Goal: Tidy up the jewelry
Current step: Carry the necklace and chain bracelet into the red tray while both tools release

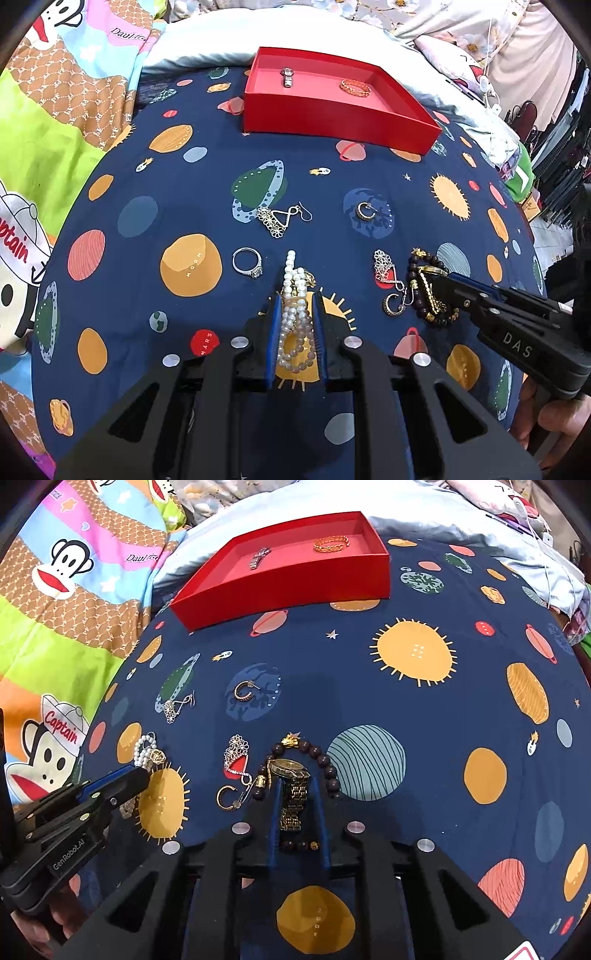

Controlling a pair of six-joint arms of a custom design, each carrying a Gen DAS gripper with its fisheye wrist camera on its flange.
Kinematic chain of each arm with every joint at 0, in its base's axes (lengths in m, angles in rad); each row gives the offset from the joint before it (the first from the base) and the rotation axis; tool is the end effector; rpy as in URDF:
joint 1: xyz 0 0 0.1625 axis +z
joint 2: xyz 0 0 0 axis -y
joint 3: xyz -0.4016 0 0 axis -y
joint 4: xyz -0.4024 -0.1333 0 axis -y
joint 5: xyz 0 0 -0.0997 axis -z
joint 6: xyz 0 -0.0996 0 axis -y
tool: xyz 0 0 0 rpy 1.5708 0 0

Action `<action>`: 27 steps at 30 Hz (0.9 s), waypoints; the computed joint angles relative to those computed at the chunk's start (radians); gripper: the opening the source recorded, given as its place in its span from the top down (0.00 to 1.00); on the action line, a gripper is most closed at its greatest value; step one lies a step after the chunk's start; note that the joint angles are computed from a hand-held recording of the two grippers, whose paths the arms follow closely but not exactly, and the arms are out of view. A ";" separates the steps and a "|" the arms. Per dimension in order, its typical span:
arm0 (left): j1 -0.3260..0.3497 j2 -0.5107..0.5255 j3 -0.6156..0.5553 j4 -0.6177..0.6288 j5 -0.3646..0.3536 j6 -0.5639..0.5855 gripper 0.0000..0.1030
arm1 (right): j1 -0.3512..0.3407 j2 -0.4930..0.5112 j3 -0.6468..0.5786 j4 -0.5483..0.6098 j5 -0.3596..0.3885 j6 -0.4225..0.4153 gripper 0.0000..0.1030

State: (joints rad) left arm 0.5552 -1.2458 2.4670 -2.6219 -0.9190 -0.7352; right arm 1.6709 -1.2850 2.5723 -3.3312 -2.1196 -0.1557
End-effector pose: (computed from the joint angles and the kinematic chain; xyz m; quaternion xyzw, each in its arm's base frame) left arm -0.1961 -0.3496 0.0701 0.1588 0.9309 -0.1934 0.2662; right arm 0.1162 -0.3433 0.1313 0.0564 -0.9362 0.2182 0.2696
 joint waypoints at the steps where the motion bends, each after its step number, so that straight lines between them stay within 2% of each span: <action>1: 0.001 0.000 0.000 -0.001 -0.001 0.000 0.85 | 0.000 0.000 -0.001 0.002 0.002 -0.001 0.87; 6: 0.002 0.000 0.000 -0.003 -0.001 0.000 0.85 | 0.012 0.001 -0.002 -0.004 -0.007 -0.007 0.96; 15: -0.005 -0.013 -0.001 -0.006 -0.002 0.003 0.85 | 0.044 -0.041 0.018 -0.024 -0.010 -0.008 0.97; 27: -0.036 -0.058 -0.028 -0.016 -0.007 0.053 0.85 | 0.149 -0.128 -0.014 -0.009 -0.029 -0.025 0.97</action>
